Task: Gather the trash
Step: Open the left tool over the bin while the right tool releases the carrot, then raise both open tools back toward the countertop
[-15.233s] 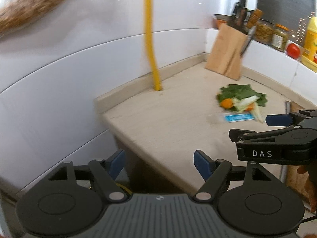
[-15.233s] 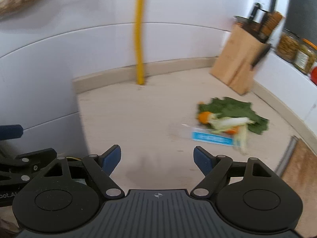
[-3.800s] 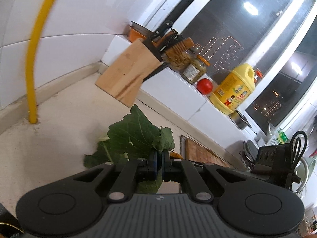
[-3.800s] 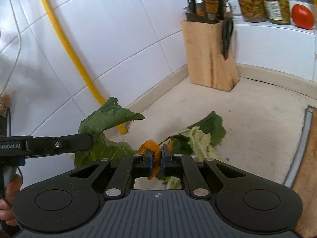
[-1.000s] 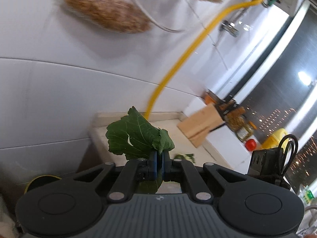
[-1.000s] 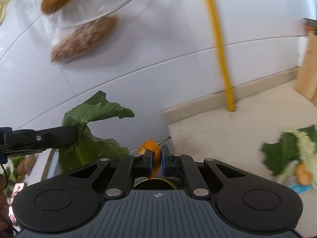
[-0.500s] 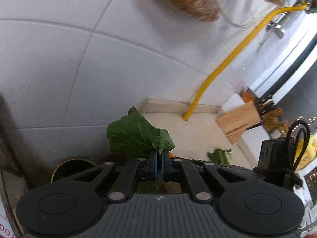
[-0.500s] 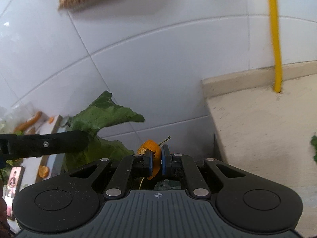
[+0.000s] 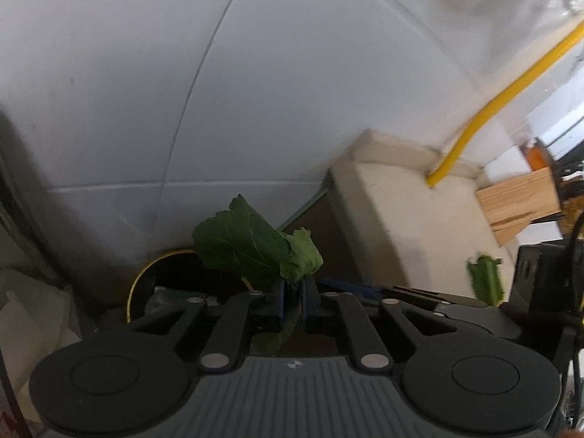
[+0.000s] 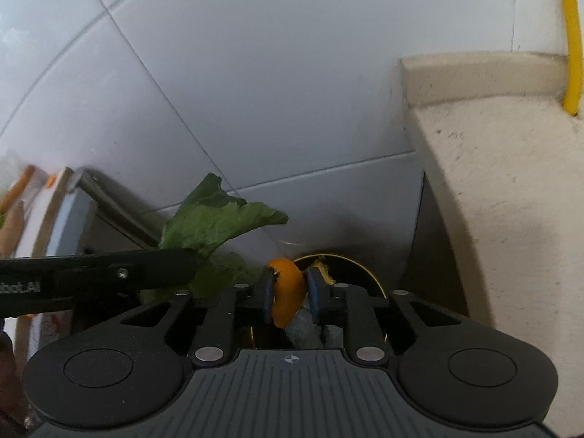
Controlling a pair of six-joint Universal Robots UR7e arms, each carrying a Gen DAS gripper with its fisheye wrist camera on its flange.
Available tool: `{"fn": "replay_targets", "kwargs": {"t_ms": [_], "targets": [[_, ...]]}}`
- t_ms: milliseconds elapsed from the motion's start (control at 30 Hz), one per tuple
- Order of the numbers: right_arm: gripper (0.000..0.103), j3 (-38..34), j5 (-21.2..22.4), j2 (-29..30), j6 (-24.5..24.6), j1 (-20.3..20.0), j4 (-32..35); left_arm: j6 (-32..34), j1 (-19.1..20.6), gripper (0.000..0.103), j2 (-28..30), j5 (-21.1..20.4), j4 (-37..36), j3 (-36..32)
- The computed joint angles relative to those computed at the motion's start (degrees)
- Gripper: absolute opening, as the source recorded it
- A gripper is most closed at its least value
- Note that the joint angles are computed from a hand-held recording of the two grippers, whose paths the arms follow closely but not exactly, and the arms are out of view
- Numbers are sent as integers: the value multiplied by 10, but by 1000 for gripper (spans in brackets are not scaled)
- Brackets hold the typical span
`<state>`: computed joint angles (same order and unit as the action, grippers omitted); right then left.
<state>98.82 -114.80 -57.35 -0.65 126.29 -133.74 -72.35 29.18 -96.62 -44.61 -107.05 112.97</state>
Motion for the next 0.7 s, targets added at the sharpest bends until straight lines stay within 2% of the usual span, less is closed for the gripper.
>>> {"fn": "replay_targets", "kwargs": {"t_ms": [133, 300, 567, 700], "targets": [[30, 6, -8, 10, 8, -9, -4, 4, 18, 10, 7, -19, 4, 1], [31, 16, -12, 10, 23, -13, -6, -1, 18, 11, 2, -25, 11, 7], [38, 42, -29, -35, 47, 5, -5, -6, -19, 13, -6, -23, 19, 8], [42, 48, -35, -63, 53, 10, -6, 17, -39, 15, 6, -20, 6, 2]]}}
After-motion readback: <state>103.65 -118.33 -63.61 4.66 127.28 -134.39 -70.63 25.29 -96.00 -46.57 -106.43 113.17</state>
